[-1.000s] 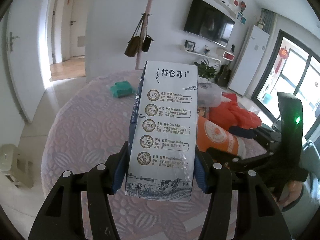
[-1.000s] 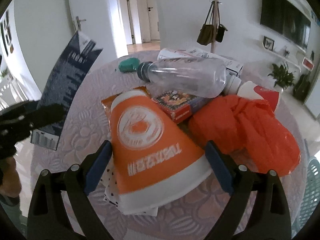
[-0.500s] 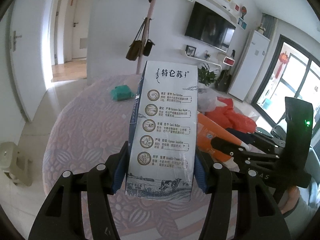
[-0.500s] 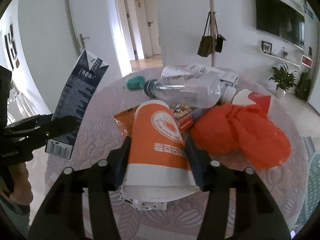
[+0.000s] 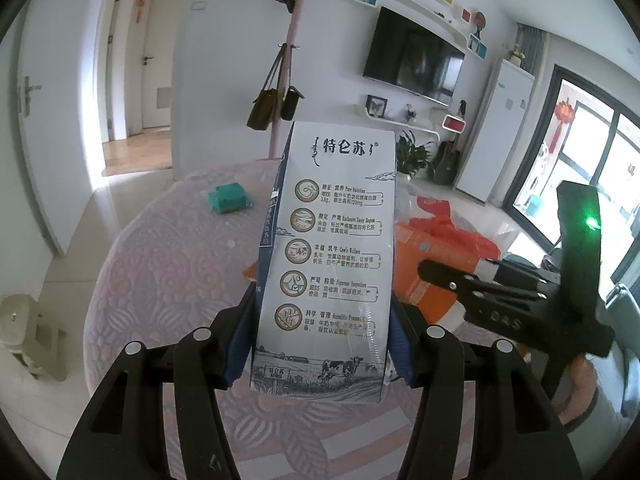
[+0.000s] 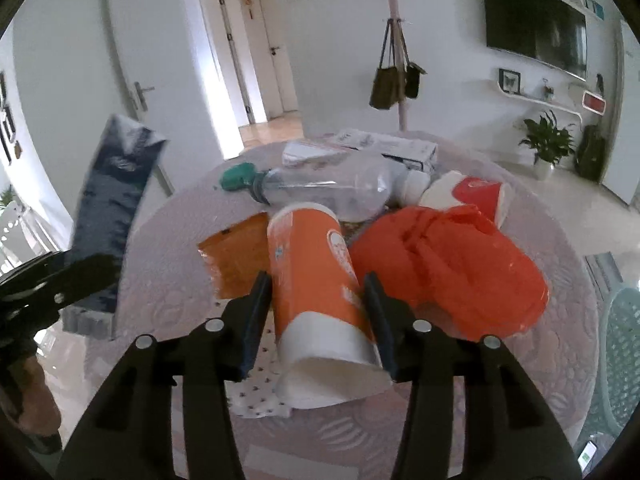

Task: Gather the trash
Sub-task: 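Carry the carton and cup to the blue basket and release both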

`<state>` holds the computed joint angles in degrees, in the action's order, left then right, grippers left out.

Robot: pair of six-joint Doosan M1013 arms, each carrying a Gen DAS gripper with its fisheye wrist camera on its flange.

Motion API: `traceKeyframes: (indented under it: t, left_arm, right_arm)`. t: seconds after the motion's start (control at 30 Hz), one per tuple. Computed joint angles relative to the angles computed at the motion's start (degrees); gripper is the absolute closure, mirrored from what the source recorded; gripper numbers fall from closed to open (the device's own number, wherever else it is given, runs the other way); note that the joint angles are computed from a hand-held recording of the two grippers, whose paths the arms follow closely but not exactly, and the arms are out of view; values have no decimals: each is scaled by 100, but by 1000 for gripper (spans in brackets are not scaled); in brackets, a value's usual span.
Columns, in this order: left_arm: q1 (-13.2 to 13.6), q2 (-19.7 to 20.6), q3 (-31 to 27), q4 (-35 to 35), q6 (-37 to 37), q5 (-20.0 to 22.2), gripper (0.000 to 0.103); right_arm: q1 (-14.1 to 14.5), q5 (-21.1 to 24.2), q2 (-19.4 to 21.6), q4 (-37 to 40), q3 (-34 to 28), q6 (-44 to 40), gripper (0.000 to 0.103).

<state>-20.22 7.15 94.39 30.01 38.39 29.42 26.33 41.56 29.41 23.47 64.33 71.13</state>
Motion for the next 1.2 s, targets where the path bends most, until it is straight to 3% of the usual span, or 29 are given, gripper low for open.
traceKeyframes:
  t: [0.07,0.2,0.33,0.47,0.63,0.77,0.9,1.03,1.2]
  left_arm:
    - [27,9,0,-87,75,-6,48]
    - [48,48,-39,-267,221,40,48]
    - [75,118,-144,-558,393,98,48]
    - [-22,201,-318,-533,402,110,48]
    - [-242,522,-853,-661,765,172,48]
    - [-416,1027,-1573,-1357,1540,230,48]
    - [-586,1663,-2420,-2334,2595,465,48]
    - [-686,2377,-3359,-3542,3664,857,48]
    - [-762,3185,-4437,-4337,4237,1621,48]
  right_arm:
    - [-29,150,68,93,-73,44,55]
    - [52,5,65,-219,-11,80,54]
    - [51,-224,-43,-237,165,-11,60]
    - [-104,-661,-373,590,548,-678,62]
    - [-387,-1459,-782,786,978,-693,62]
    - [-726,-1964,-928,-446,1178,788,62]
    - [-1093,-2035,-933,-1845,1281,2606,62]
    - [-1455,-1685,-805,-2957,1266,4268,62]
    - [-1772,-1034,-514,-3160,1133,5009,61]
